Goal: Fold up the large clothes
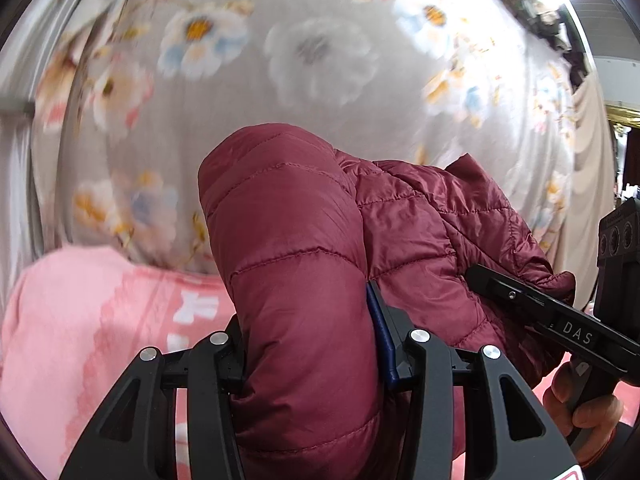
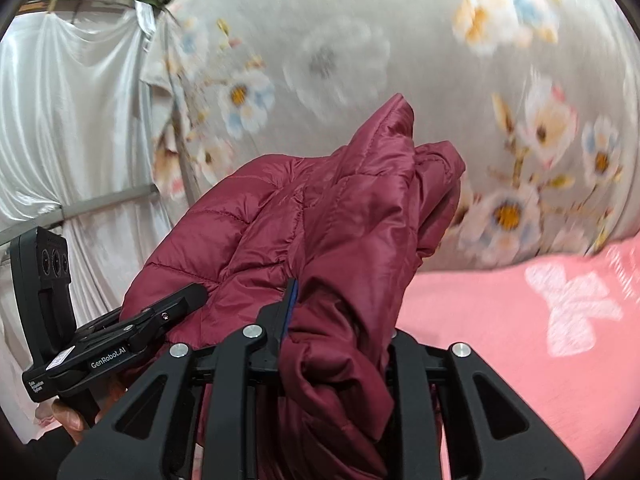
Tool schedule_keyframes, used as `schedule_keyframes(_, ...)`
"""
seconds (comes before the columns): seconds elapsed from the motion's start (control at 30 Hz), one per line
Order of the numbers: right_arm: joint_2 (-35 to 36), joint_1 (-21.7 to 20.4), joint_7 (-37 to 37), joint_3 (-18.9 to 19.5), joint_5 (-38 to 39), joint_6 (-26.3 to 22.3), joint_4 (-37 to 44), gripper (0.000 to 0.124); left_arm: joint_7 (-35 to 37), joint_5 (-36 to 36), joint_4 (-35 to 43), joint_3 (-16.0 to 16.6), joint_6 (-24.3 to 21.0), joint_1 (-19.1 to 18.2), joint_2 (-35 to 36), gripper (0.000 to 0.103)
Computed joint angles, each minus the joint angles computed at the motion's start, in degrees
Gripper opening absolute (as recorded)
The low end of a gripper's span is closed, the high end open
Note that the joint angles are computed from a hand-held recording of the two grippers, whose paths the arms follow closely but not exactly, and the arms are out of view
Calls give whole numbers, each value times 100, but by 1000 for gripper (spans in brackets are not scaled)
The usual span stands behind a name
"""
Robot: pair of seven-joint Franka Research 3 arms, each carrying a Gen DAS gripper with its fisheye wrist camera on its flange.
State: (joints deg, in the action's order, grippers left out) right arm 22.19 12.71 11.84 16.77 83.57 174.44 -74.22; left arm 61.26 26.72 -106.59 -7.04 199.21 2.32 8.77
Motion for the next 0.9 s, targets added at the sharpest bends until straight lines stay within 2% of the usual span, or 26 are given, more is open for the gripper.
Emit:
schedule_keyframes(0.1,539,190,736,-165,-757,-43,384,20,-94,157,388,-134,-162,203,497,43)
schedule_keyframes(0.17,826,212,1074,-172,-1107,-80,589,20,-221,408,650,-466,-348,541,810,43)
schedule_keyframes(0.23,1168,307,1623,-304,-1586,-154,835,20,-154,413,799,-503,-476,565,1012,42)
schedule_keyframes(0.33,1585,381,2243,-423,-2134,-252,1159,20,98,223,1001,-252,-562,319,1318,42)
schedule_keyframes(0.43,1898,450,2821,-540,-2631,-309,1386,20,316,114,1209,-293,-765,316,1580,42)
schedule_keyframes(0.57,2225,474,3425,-615,-3160,-397,1615,20,589,-124,1382,42,-935,-14,1826,42)
schedule_keyframes(0.7,2518,536,4065,-764,-3705,-541,1861,20,787,-306,1528,30,-1102,-36,2021,42)
schedule_keyframes(0.73,2560,538,4197,-783,-3820,-575,1887,20,807,-354,1549,111,-1113,-105,2055,43)
schedule_keyframes(0.77,2583,483,4249,-710,-3870,-615,1902,20,789,-410,1534,333,-1038,-278,2079,43)
schedule_keyframes(0.8,2599,413,4264,-606,-3904,-649,1920,20,800,-449,1545,413,-1020,-346,2098,43)
schedule_keyframes(0.9,2685,402,4641,-632,-4222,-766,2025,21,861,-519,1552,402,-1044,-347,2104,43)
